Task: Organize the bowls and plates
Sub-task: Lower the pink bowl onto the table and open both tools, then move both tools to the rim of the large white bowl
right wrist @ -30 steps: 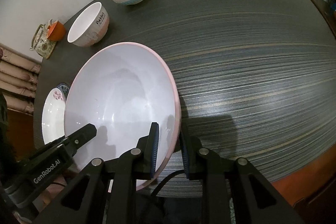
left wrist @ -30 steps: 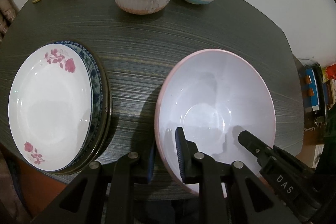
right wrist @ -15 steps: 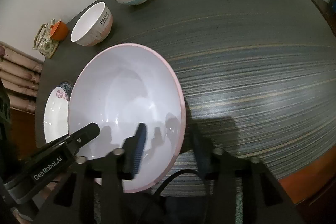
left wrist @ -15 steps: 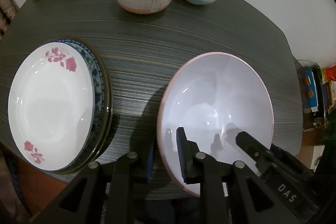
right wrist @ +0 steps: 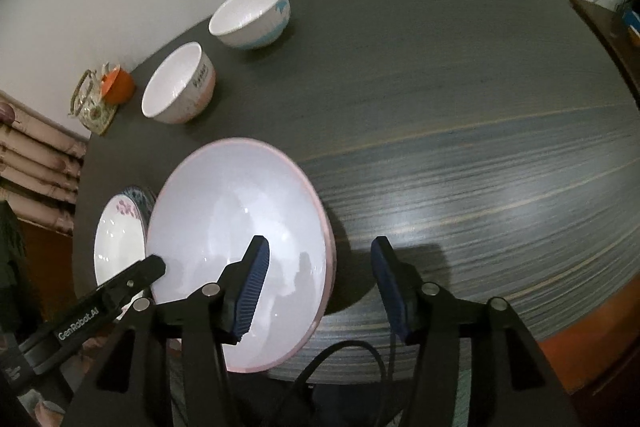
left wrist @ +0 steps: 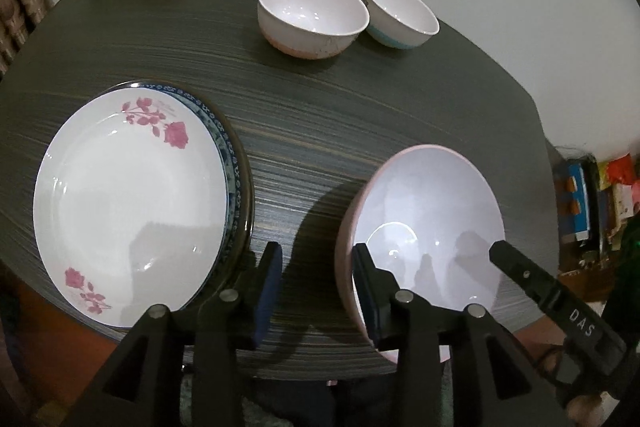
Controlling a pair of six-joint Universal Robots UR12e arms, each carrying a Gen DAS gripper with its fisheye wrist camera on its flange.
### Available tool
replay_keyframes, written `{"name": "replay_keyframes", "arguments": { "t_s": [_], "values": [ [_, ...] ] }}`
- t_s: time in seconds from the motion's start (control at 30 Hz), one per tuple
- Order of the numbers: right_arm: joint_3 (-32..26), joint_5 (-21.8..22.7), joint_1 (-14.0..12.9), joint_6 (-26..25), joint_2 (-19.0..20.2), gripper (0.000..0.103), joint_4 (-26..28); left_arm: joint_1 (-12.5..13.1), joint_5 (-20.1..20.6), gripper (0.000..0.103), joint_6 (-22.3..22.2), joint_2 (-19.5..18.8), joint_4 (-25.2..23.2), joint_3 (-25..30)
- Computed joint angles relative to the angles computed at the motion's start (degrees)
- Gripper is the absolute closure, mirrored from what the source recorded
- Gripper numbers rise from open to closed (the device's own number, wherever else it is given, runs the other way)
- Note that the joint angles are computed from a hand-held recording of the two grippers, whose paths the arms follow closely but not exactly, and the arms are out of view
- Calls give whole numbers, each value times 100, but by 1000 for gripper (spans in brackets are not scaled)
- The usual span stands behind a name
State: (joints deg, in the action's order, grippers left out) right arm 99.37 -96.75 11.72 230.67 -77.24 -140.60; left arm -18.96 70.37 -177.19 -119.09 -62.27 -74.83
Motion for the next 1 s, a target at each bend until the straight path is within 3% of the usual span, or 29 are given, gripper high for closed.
{"name": "replay_keyframes", "arguments": {
  "t_s": [0.23, 0.33, 0.67, 1.0],
  "values": [
    [-120, -217, 2, -189, 27, 52, -92, 47, -531, 66, 118, 3, 86, 116],
    [-178, -180, -2, -317, 64, 52, -160, 55, -567, 64, 94, -23, 227, 190],
    [-591, -97, -40, -902, 276, 52, -80, 57, 204, 52, -175, -233, 497, 600],
    [-1240, 243, -263, -1723, 618, 52, 265, 81, 675, 51, -409, -673, 306, 1296]
  ]
}}
